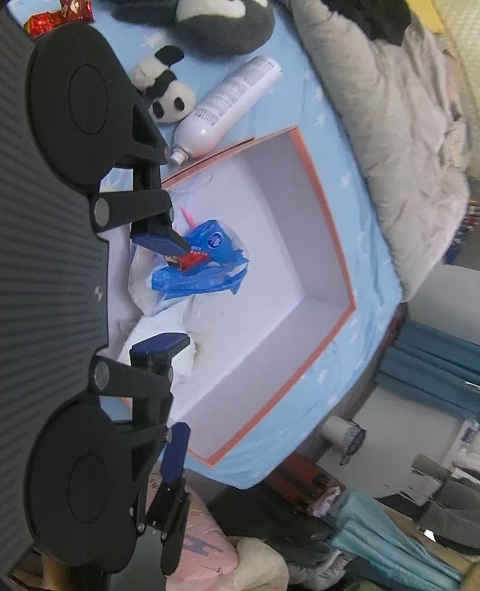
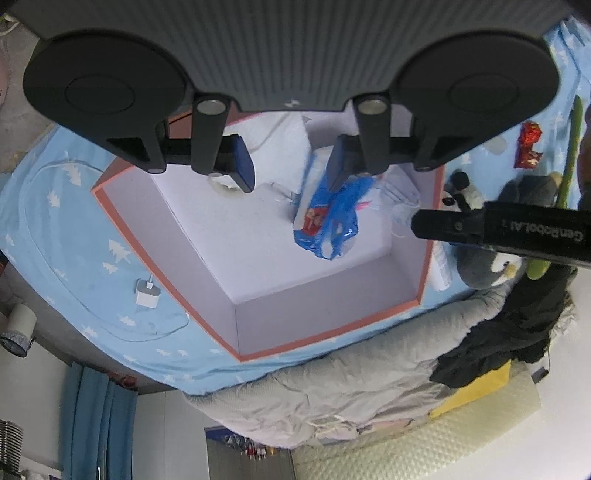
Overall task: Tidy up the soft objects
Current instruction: 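Open both tools to drop the packet and tissue into the pink box, then withdraw both tools from the box back toward the bed items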
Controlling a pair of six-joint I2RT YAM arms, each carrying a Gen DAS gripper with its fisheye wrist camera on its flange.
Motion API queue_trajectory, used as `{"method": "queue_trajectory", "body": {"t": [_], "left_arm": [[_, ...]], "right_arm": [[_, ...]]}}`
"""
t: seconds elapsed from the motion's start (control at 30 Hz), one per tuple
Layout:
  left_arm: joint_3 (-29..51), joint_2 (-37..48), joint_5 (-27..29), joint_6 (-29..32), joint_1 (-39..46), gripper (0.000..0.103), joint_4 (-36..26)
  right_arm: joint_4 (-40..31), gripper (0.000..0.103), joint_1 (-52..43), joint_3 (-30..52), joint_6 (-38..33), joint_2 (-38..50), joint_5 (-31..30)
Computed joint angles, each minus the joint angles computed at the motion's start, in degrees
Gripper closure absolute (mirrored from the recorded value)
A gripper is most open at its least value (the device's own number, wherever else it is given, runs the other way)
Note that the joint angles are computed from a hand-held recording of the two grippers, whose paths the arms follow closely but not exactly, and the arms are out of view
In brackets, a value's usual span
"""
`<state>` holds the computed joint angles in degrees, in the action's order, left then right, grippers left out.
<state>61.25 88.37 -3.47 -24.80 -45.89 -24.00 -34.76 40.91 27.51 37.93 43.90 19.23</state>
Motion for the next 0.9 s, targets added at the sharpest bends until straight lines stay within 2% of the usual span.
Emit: {"method": "queue_trajectory", "body": {"t": [0.23,0.33,0.47,0.7,0.9], "left_arm": [[-8.25,-12.25,-7.62,-1.4,-5.3,0.051,1.59],[-11.39,-17.59,-9.03,-3.23,-7.33,0.051,0.84],[-14.67,-24.11,-14.54,-5.68,-12.09,0.051,-1.51],[-19.44,-35.46,-22.65,-14.35,-21.33,0.051,-8.26],[-22.37,-40.65,-31.98,-25.58,-32.76,0.051,-14.89]], "right_arm": [[-5.42,0.057,13.01,1.11,9.15,-3.35,9.95],[-8.98,0.057,20.15,2.07,15.19,-4.01,15.48],[-14.22,0.057,31.19,3.4,24.03,-3.63,22.8],[-26.39,0.057,49.97,7.4,46.13,3.14,33.01],[-36.85,0.057,62.96,10.32,65.8,11.32,36.24]]}}
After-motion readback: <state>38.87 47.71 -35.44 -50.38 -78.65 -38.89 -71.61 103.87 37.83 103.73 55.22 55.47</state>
